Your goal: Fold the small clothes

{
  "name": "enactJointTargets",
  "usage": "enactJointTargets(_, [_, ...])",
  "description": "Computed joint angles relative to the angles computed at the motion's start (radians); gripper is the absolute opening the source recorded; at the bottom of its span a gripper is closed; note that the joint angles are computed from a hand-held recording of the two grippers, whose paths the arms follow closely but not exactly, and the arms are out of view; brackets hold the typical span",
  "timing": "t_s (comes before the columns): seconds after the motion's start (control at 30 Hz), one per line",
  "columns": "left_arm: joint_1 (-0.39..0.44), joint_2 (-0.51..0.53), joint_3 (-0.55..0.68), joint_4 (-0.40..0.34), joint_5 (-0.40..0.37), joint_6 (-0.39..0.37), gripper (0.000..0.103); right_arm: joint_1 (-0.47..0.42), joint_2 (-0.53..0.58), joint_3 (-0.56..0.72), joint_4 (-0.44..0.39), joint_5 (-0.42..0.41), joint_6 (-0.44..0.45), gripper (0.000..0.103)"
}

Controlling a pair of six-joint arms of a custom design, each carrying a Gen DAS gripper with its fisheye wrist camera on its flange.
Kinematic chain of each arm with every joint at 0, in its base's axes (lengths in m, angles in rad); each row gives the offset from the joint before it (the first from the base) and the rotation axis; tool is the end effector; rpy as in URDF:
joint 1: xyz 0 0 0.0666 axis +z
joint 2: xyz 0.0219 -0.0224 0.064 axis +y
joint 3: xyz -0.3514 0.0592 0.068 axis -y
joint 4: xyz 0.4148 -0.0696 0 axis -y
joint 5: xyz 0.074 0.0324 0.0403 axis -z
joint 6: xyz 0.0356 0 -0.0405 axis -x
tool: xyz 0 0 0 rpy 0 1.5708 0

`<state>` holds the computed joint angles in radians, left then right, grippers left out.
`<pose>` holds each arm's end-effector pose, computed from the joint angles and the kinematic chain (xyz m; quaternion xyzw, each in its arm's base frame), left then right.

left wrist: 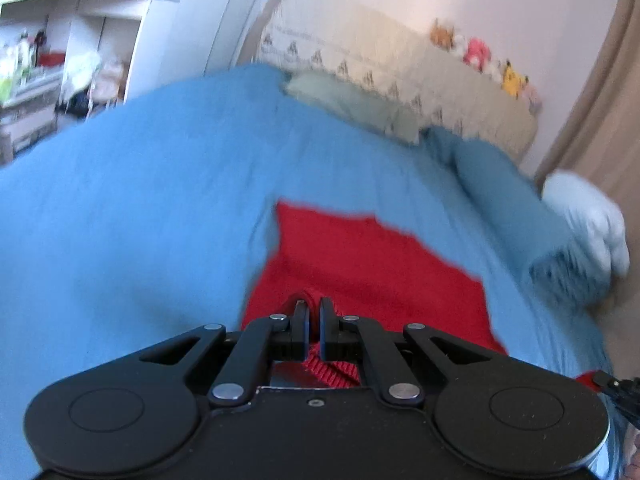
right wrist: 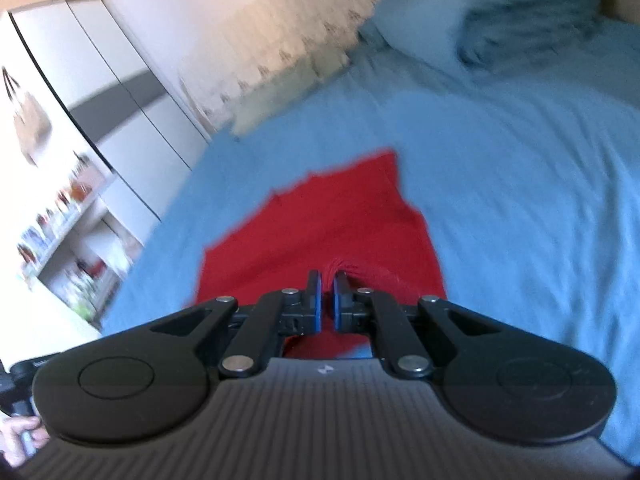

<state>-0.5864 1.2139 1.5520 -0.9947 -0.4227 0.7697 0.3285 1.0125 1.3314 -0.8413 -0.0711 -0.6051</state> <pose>0.3730 -0.2307 0.5561 -0.1725 0.8652 -0.1241 0.4541 0.3610 0.1253 0.5399 0.1017 0.8594 0.2526 0.4328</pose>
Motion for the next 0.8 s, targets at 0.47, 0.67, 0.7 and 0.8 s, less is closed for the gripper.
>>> enactJointTargets(0.47, [0.229,0.810,0.900,-0.080,0.092,-0.106,0.004,-0.125,0.877,0.890,-0.053,-0.022,0.116,0.021])
enactJointTargets(0.67, [0.260,0.978,1.067,-0.136,0.087,-0.108,0.004,-0.139,1.098,1.094,-0.097,0.002,0.122,0.020])
enactJointTargets(0.7, [0.263,0.998,1.088,-0.147,0.082,-0.114,0.004,-0.140,1.123,1.121,-0.100,0.004,0.130,0.020])
enactJointTargets(0.8, [0.272,1.062,1.167,-0.182,0.078,-0.118,0.004,-0.137,1.223,1.255,-0.140,0.019,0.152,0.020])
